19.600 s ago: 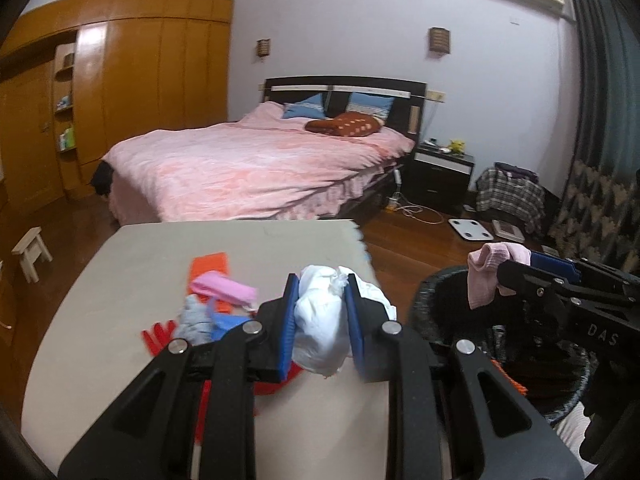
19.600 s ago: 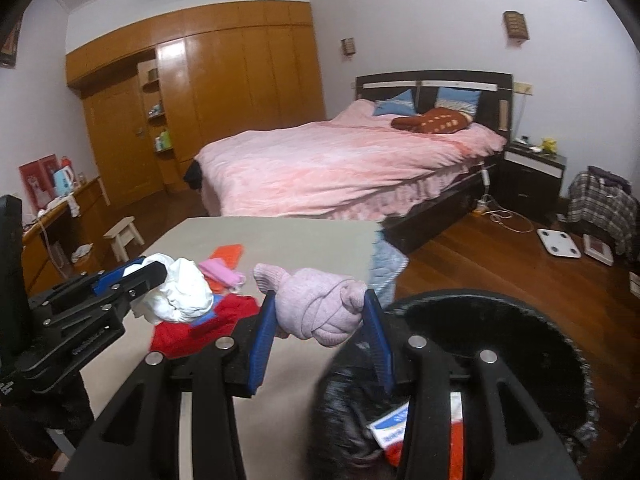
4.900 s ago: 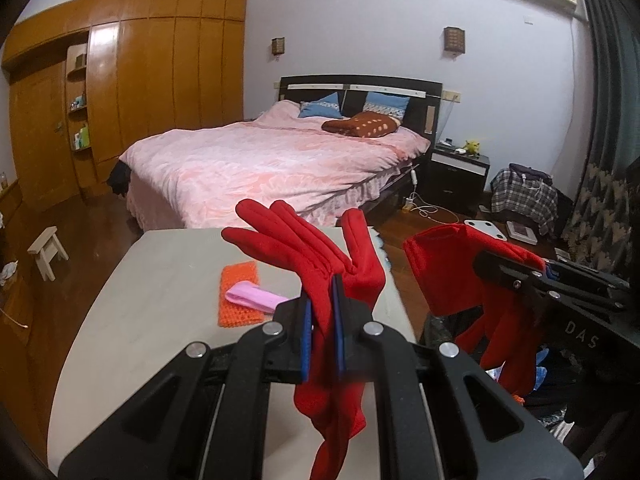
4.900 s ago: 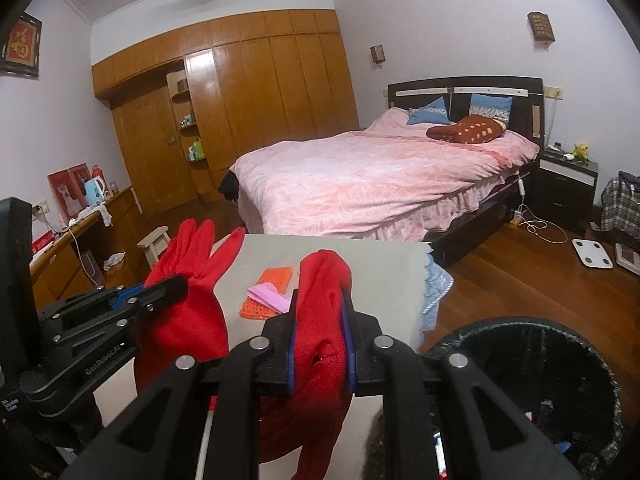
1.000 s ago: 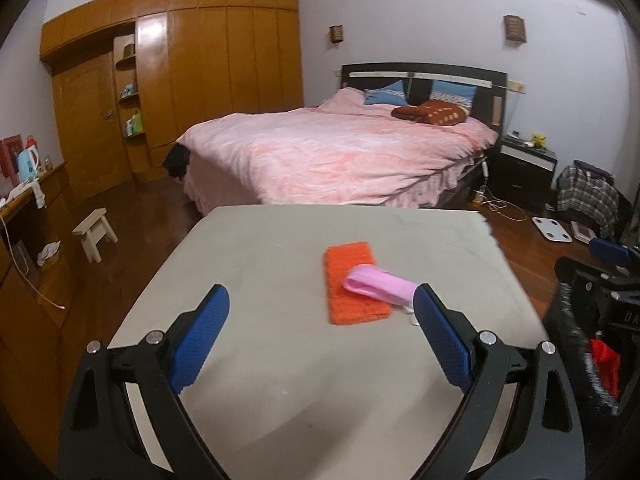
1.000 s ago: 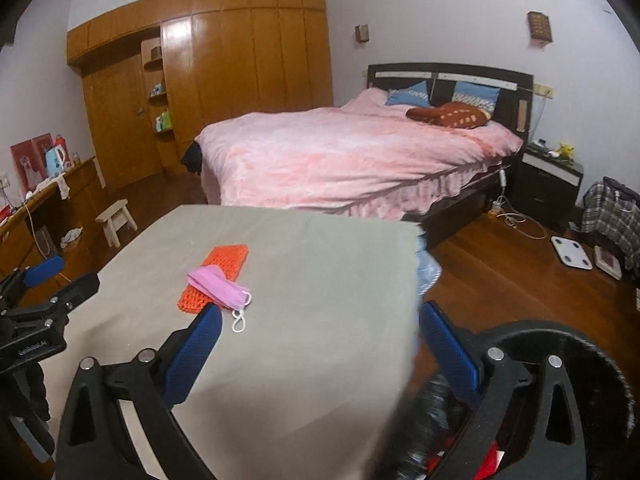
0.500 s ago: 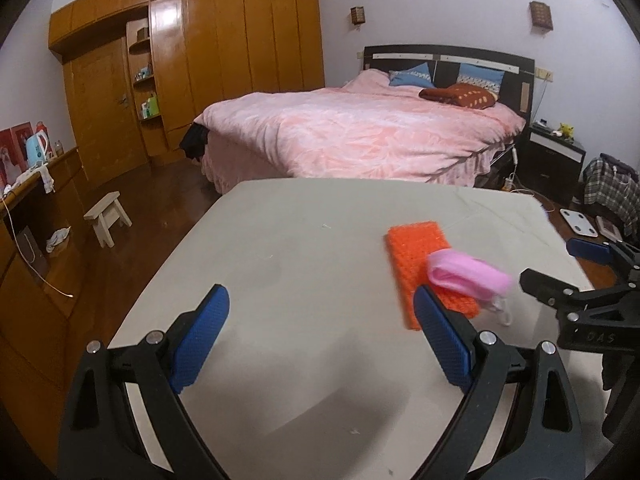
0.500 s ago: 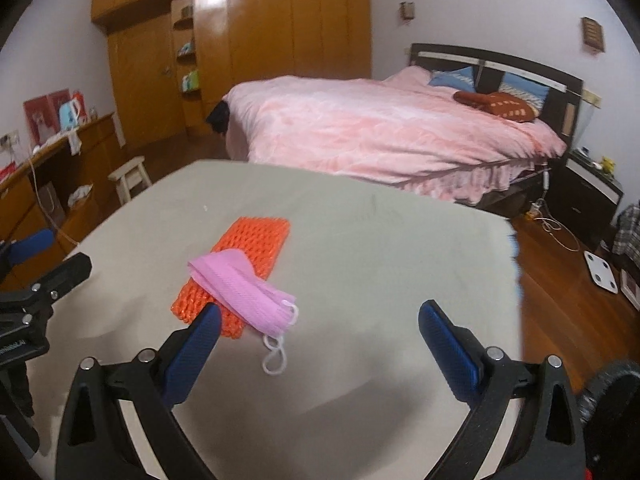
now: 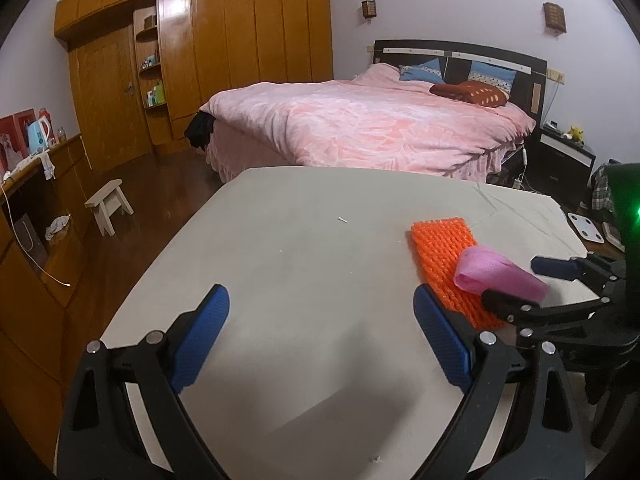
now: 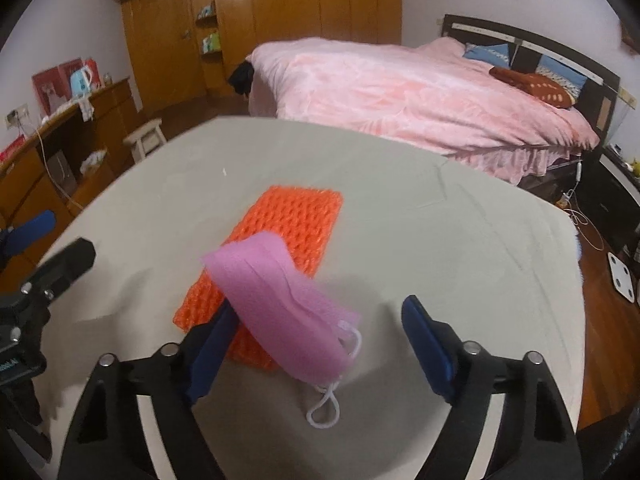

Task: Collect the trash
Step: 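Close the right gripper on the pink mask atop the orange pad, then grasp the orange mesh pad with the left gripper while the right holds the pink mask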

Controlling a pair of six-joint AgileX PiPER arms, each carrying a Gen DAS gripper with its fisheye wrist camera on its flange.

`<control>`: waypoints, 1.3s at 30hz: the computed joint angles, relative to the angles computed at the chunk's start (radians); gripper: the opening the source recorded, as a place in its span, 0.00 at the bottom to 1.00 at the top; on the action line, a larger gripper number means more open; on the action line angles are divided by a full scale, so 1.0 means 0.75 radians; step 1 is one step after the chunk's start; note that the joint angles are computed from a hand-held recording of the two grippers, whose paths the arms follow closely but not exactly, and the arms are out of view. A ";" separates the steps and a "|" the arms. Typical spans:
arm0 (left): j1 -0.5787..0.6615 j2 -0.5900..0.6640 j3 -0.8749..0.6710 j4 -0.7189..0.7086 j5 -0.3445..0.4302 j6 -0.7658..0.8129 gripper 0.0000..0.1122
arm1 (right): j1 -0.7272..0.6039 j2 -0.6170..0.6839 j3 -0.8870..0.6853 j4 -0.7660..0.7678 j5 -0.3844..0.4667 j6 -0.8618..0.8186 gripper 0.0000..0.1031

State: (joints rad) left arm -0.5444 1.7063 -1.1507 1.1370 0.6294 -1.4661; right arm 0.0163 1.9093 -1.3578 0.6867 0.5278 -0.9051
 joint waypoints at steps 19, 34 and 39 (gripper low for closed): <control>-0.054 0.051 -0.064 -0.035 0.013 0.017 0.81 | -0.136 -0.060 0.041 0.260 0.195 -0.221 0.30; -0.099 0.295 -0.388 -0.294 -0.024 0.257 0.76 | -0.301 -0.031 -0.001 0.230 0.139 -0.121 0.29; -0.081 0.383 -0.509 -0.463 -0.025 0.397 0.70 | -0.321 -0.017 -0.002 0.253 0.138 -0.124 0.29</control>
State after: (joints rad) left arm -0.6054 1.9936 -1.5328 0.7899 0.6103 -1.1686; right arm -0.2248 1.8967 -1.3595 0.8764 0.6312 -0.9982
